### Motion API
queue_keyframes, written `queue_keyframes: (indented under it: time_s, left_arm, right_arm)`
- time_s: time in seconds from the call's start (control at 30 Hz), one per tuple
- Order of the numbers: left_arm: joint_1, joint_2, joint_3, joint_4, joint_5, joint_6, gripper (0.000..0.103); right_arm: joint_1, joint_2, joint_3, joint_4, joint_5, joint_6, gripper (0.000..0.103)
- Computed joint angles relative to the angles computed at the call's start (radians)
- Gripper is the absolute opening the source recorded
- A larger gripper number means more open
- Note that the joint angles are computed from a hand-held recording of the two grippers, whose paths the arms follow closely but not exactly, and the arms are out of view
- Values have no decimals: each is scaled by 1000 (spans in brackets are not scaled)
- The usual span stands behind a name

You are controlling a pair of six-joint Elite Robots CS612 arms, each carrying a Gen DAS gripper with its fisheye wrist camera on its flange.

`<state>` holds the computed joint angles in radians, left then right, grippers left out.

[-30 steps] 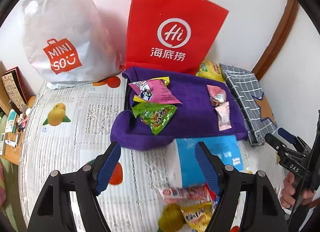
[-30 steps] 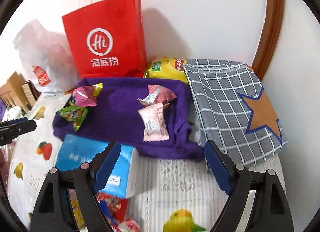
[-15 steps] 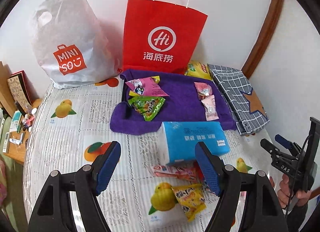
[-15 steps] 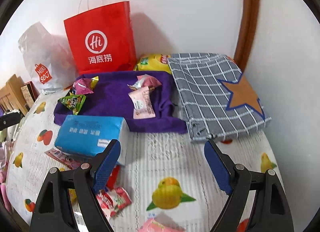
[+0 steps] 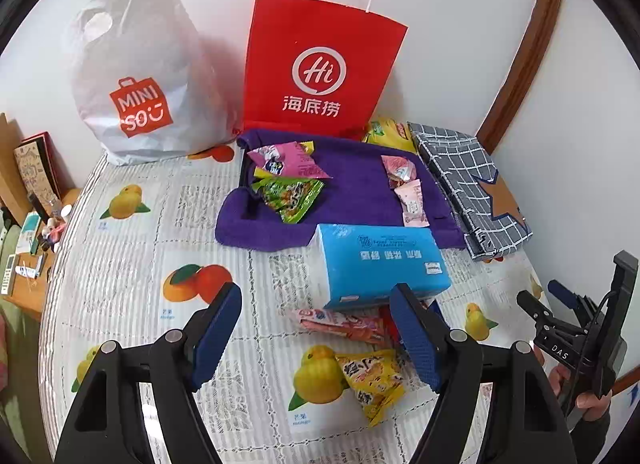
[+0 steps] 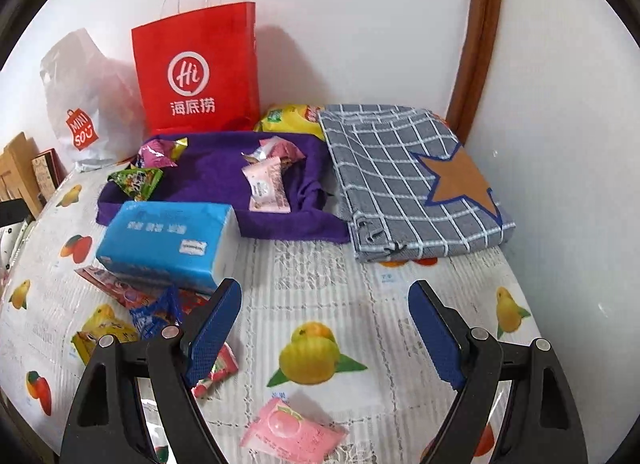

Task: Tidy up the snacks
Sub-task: 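Withdraw both tools from the towel back toward the snack pile, then grasp the pink peach cake packet with the right tool while the left tool grasps the yellow chip bag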

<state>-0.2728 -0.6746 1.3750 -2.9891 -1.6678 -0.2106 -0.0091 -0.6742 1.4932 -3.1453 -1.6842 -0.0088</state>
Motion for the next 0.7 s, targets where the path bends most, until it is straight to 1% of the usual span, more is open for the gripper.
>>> queue_keyframes:
  time_s: [0.1,0.17,0.2,0.23,0.3,0.4,0.5,0.57,0.63,0.7]
  left_arm:
    - [3,2,0,9,-3,-3,75]
    - [5,5,-1,17,-5,-7,75]
    - [5,7,-2,20,-7,-9,75]
    - [6,8,-3,23,-12,-10,75]
    - [8,11,-5,26,-21,-12,75]
    - [9,16,-10,39,-34,-10,75]
    - [8,22,-15,46,-47,-4,75]
    - [7,24,-17,51,-54,-2,75]
    - [5,27,-20,59,-57,4,75]
    - [3,28,-21,64,-59,9,75]
  right_arm:
    - [-9,-1,7,39,22,20,85]
    - [-15,-2,10,74,44,27,80]
    - [-17,-2,13,92,54,28,74]
    - [-19,-2,17,100,59,25,72]
    - [-21,-2,30,99,75,13,72]
    - [-27,-10,62,93,119,-13,72]
    - [-35,-24,104,62,184,-61,72]
    - [-37,-33,126,51,207,-111,73]
    - [-32,-37,146,34,188,-174,73]
    - [-30,-39,161,33,186,-227,73]
